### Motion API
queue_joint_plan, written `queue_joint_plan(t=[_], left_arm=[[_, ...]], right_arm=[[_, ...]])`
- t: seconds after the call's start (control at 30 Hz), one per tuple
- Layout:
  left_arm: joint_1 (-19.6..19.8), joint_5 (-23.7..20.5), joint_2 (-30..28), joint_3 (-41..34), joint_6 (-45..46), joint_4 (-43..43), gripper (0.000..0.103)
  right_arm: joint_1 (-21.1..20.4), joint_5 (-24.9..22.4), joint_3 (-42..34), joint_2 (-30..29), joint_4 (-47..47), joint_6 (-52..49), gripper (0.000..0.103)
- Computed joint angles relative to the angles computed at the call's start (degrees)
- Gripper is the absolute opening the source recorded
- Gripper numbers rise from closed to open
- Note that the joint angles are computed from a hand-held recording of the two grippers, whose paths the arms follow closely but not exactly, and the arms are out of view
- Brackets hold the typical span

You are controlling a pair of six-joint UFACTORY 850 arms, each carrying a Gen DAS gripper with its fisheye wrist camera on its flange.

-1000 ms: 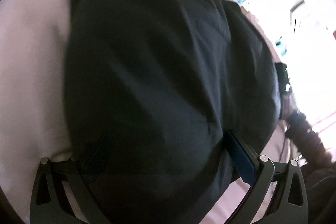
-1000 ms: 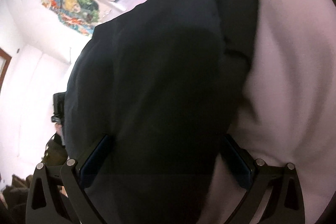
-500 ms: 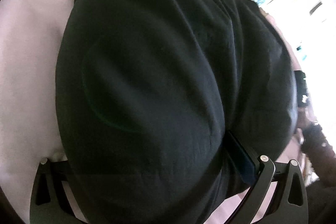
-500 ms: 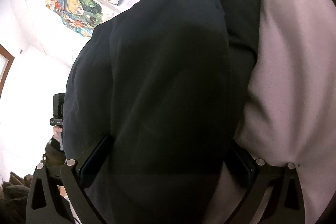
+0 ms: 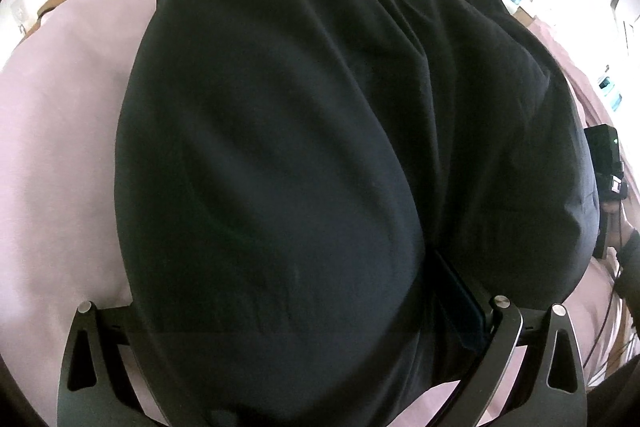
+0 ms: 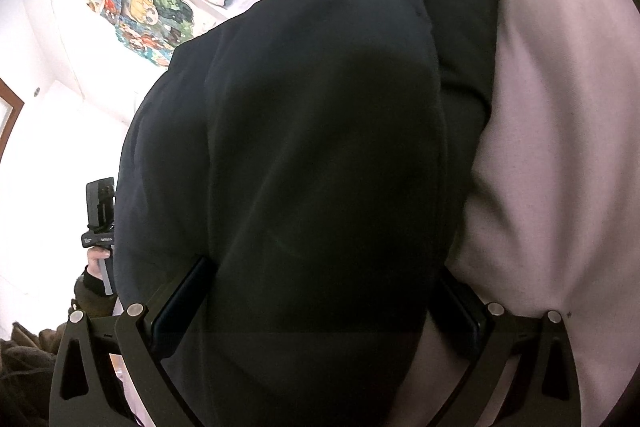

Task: Fold large clothes
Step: 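Grasp the jacket end with the left tool while the right tool grasps beside it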

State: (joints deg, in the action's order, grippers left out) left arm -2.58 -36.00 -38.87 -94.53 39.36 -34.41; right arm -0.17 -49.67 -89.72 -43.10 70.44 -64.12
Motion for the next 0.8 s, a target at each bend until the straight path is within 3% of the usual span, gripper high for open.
queue_joint_plan(t=[0.13, 0.43, 0.53, 0.63, 0.73, 0.8], left_arm=[[-0.5, 0.1, 0.6, 1.0, 0.3, -1.2, 0.100], [4.0, -7.7, -2.2, -1.7, 4.9, -16.5, 0.100], [5.1, -8.3, -2.3, -1.4, 4.8, -19.8, 0.097], [6.7, -8.6, -1.0, 0.2, 5.1, -20.8, 0.087], [7.2, -7.9, 0.2, 1.4, 5.1, -21.6, 0.076], [6.9, -6.9, 0.8, 1.8, 5.0, -22.5, 0.062]], right_arm=[[0.2, 0.5, -0.2, 0.1, -0.7, 1.0, 0.103], [-0.4, -0.6, -0.1, 0.1, -0.1, 1.2, 0.103], [-0.4, -0.3, 0.3, 0.4, 0.1, 1.2, 0.103], [-0.2, 0.4, 1.1, 1.1, 0.5, 1.3, 0.098], [-0.2, 0.6, 2.5, 2.1, 2.6, -0.3, 0.085], [-0.2, 1.0, 3.5, 2.9, 3.7, -1.7, 0.074]])
